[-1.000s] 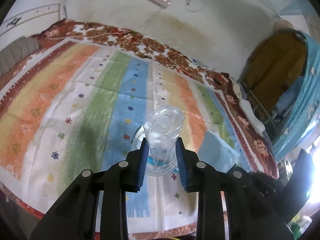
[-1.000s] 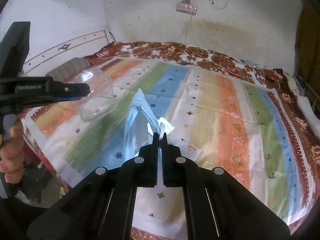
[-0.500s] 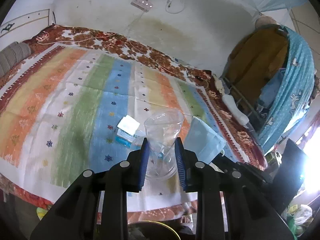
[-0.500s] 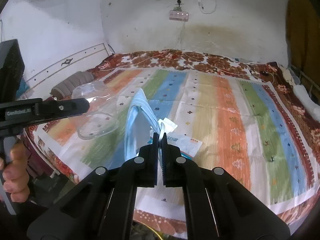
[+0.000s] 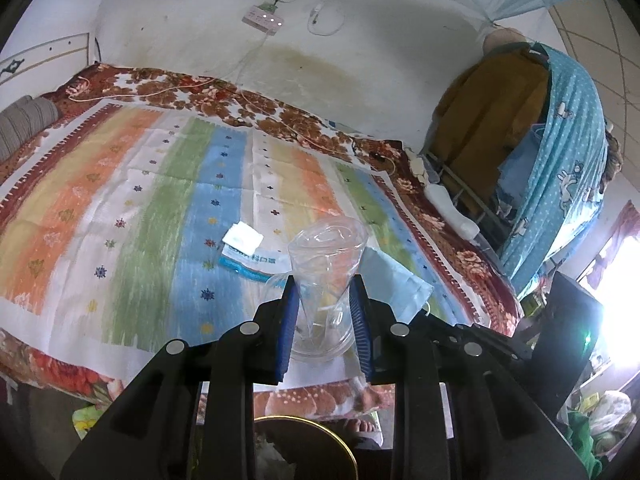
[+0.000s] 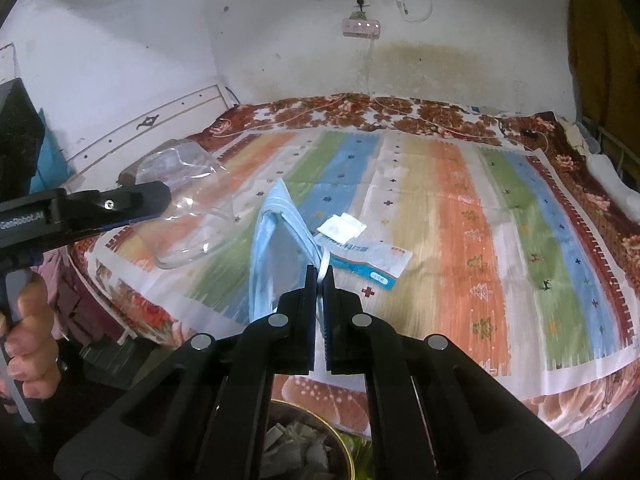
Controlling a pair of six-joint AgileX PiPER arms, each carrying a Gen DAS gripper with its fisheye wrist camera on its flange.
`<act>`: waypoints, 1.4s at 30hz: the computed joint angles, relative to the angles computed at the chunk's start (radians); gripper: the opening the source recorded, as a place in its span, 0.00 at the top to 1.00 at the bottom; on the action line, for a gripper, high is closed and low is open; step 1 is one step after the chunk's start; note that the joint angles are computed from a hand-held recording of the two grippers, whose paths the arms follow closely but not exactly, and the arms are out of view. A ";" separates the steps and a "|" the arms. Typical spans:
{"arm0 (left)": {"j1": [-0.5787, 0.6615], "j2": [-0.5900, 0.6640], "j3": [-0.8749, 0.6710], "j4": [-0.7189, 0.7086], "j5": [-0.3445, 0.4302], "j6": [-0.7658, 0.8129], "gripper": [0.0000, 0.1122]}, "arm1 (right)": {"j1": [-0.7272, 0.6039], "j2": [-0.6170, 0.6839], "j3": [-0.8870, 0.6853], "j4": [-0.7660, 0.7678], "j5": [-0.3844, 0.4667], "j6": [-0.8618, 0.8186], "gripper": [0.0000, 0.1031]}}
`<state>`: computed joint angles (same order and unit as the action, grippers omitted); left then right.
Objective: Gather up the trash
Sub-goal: 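Carry the clear cup and blue mask in both tools over the bin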
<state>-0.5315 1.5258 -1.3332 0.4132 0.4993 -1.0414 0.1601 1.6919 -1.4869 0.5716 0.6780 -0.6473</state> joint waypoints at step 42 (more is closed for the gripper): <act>-0.351 -0.051 0.314 0.222 0.111 -0.501 0.77 | 0.052 -0.299 0.562 -0.201 -0.012 0.122 0.98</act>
<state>-0.8828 1.4747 -1.0195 0.6355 0.6107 -1.5427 0.2120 1.3932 -0.9248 0.3707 0.6659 -0.5256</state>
